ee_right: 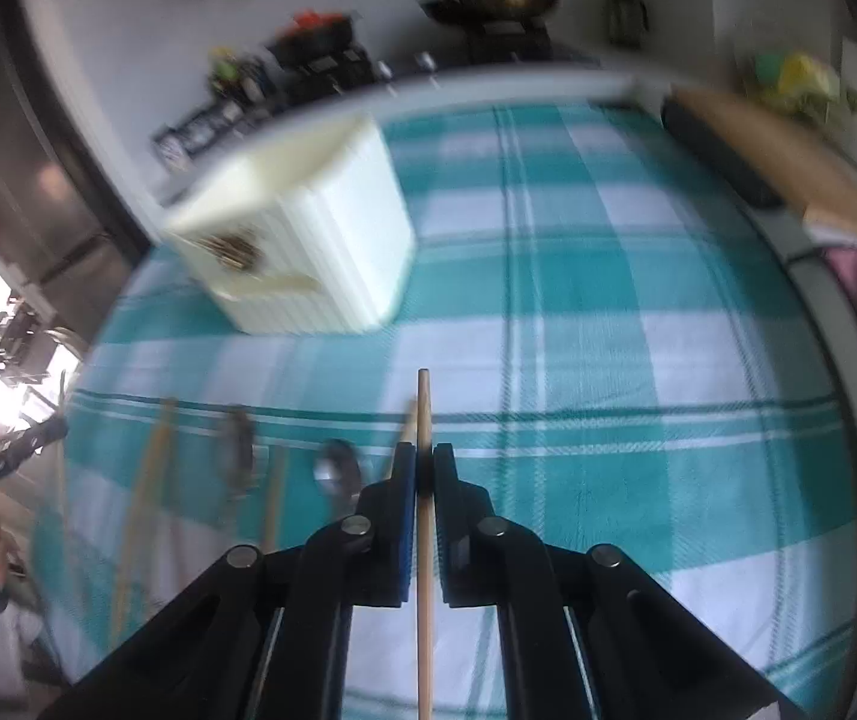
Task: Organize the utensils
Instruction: 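Close the left tool on a wooden chopstick while the right tool grasps another, then carry both chopsticks over the cream box and open both tools inside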
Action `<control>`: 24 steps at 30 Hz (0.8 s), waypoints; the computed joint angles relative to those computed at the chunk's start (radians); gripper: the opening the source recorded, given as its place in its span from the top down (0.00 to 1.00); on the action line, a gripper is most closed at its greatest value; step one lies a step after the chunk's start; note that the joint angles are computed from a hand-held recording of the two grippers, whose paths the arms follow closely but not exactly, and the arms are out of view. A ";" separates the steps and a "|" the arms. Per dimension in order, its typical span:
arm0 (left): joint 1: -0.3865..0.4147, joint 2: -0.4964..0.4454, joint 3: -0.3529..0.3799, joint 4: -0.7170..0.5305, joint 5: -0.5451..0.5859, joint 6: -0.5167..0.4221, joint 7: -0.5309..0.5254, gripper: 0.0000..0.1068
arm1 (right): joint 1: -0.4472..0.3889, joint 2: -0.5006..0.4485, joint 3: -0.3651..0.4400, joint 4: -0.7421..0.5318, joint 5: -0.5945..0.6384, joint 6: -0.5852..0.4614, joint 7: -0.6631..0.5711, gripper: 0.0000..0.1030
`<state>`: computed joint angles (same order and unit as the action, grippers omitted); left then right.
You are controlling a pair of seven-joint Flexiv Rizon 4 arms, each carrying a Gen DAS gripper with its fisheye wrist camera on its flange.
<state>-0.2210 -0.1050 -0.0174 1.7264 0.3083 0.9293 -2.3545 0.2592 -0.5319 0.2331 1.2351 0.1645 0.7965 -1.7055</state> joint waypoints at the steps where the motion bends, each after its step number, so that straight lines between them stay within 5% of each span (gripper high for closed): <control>1: -0.006 0.022 0.002 0.001 0.021 0.017 -0.014 0.96 | -0.007 0.018 0.008 0.012 0.008 0.010 -0.015 0.94; 6: -0.012 0.085 -0.022 -0.023 0.116 0.024 -0.057 0.96 | -0.032 0.137 0.037 0.099 0.061 0.106 -0.113 0.94; 13: 0.011 0.087 -0.048 -0.089 0.138 0.022 -0.051 0.96 | -0.008 0.155 0.032 0.059 0.086 0.187 -0.166 0.94; 20: 0.022 -0.024 -0.037 -0.340 0.108 0.001 0.047 0.96 | 0.068 -0.016 0.001 -0.269 -0.014 0.182 -0.136 0.94; 24: -0.019 -0.146 0.004 -0.568 0.192 -0.027 0.053 0.96 | 0.105 -0.158 0.013 -0.528 -0.026 0.173 -0.123 0.94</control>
<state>-0.2401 -0.2505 -0.0129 1.1584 0.5001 0.9022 -2.3014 0.3646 -0.6902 0.2459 0.7073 0.1385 0.9696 -1.8284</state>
